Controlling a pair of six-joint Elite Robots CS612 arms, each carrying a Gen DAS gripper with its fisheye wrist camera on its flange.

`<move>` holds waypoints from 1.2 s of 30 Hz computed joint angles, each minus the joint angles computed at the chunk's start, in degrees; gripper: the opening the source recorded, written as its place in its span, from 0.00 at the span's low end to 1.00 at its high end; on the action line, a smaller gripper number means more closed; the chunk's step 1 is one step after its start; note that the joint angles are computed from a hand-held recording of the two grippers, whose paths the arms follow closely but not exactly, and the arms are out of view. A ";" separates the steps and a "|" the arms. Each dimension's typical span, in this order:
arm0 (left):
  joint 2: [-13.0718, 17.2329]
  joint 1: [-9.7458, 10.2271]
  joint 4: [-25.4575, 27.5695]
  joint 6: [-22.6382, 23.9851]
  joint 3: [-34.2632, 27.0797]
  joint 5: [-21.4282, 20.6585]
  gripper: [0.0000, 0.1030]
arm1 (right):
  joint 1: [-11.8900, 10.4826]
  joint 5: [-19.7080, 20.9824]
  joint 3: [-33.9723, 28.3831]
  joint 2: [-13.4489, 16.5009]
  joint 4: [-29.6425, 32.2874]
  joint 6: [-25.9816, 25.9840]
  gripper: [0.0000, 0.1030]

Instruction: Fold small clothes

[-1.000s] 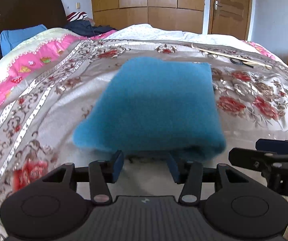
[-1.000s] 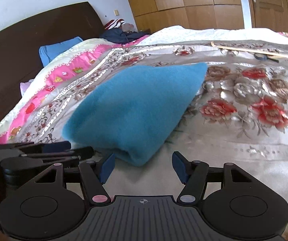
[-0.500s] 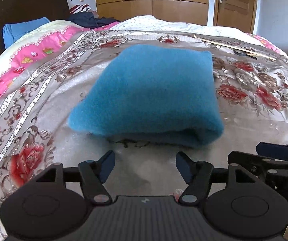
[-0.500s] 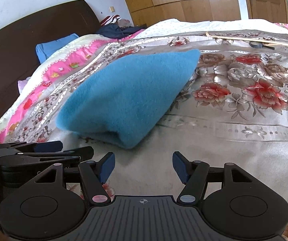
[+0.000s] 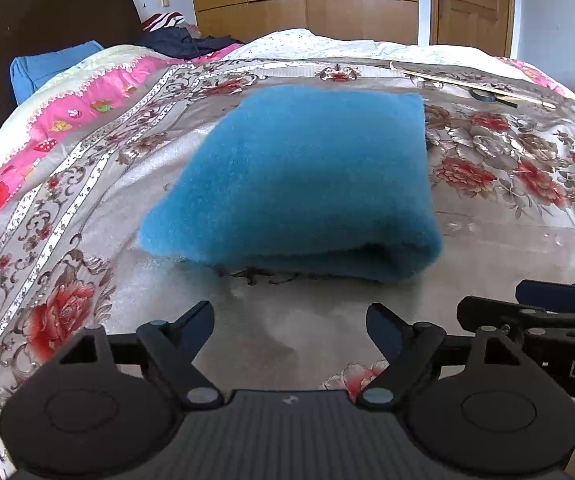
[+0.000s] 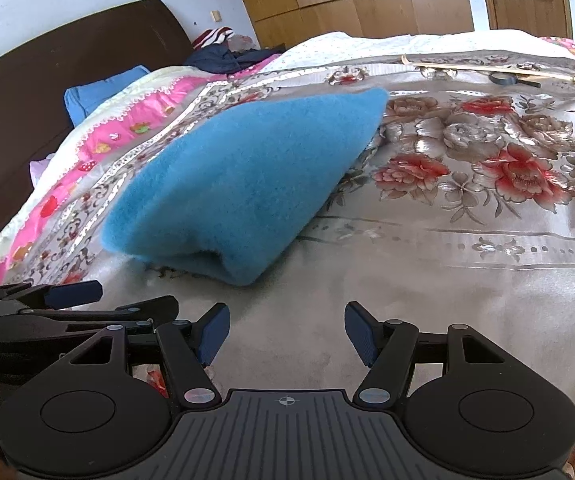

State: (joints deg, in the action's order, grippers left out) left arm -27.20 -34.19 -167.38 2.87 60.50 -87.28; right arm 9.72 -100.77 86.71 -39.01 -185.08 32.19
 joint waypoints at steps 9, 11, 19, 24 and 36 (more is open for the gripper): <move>-0.08 0.12 0.05 -1.25 0.09 -0.29 0.96 | 0.01 0.13 -0.07 0.07 0.09 -0.08 0.62; -0.08 0.13 -0.24 -1.58 0.15 -0.24 0.96 | 0.07 0.11 -0.09 0.10 0.07 -0.15 0.62; -0.27 0.03 -0.57 -1.69 0.54 0.27 0.96 | 0.13 0.29 0.02 0.10 -0.32 0.27 0.62; -0.48 0.34 0.90 -3.37 0.29 -0.93 0.97 | 0.09 0.49 0.11 0.09 -0.67 0.46 0.62; -0.45 0.14 2.52 -2.52 0.02 -0.37 0.97 | 0.09 0.24 0.14 0.18 -0.38 1.47 0.62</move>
